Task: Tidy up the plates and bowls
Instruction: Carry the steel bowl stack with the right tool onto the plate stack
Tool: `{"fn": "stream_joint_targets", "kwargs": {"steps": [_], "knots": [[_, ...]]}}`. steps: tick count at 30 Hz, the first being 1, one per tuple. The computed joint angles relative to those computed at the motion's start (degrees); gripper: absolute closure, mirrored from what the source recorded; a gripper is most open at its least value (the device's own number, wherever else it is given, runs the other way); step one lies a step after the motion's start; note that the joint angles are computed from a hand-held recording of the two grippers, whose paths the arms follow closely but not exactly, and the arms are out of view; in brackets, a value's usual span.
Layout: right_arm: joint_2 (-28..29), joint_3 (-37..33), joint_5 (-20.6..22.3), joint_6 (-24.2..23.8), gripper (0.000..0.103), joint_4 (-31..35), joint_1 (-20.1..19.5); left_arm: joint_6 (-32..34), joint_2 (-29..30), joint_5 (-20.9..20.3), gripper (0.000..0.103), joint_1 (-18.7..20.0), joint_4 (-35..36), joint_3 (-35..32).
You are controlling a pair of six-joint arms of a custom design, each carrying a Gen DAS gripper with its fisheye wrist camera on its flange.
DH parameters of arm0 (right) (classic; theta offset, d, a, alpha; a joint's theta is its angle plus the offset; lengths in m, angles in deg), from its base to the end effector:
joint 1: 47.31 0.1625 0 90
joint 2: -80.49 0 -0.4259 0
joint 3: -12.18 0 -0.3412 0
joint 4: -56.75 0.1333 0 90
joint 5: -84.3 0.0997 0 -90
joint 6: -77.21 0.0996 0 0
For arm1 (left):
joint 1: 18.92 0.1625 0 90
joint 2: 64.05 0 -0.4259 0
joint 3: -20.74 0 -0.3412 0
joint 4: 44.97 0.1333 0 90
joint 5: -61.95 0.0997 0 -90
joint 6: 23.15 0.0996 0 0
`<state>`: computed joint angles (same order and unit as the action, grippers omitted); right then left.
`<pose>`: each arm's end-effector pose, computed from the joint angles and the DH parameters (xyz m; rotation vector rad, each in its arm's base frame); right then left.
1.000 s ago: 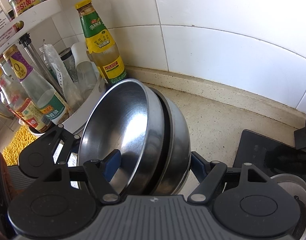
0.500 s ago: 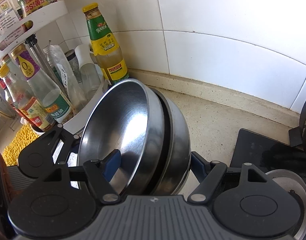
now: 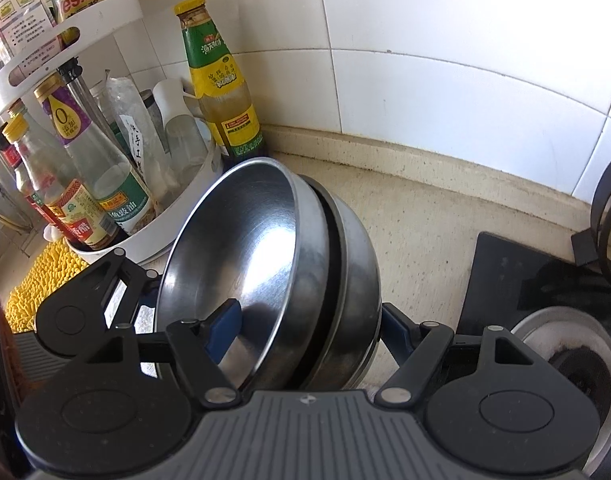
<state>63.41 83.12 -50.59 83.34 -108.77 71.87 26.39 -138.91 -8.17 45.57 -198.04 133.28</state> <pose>0.4095 -0.6041 -0.0167 0.2942 -2.3936 0.7394 -0.0694 -0.5336 0.3232 1.5439 2.1835 -0.4913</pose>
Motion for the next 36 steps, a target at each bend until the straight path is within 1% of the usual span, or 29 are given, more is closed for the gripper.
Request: {"fn": "stream_joint_targets", "kwargs": {"steps": [14,24,36], "knots": [[0.6,1.7,-1.5,5.1,0.024,0.9,1.8,2.1,-1.7,-1.4,0.000,2.4,3.5,-0.5],[1.3,3.0,-3.1,10.4,0.024,2.5,4.0,4.1,-4.2,-2.7,0.000,4.1,6.3,0.0],[1.6,5.4,-3.1,16.0,0.024,3.6,5.2,6.5,-6.2,-2.9,0.000,6.1,9.2,0.7]]}}
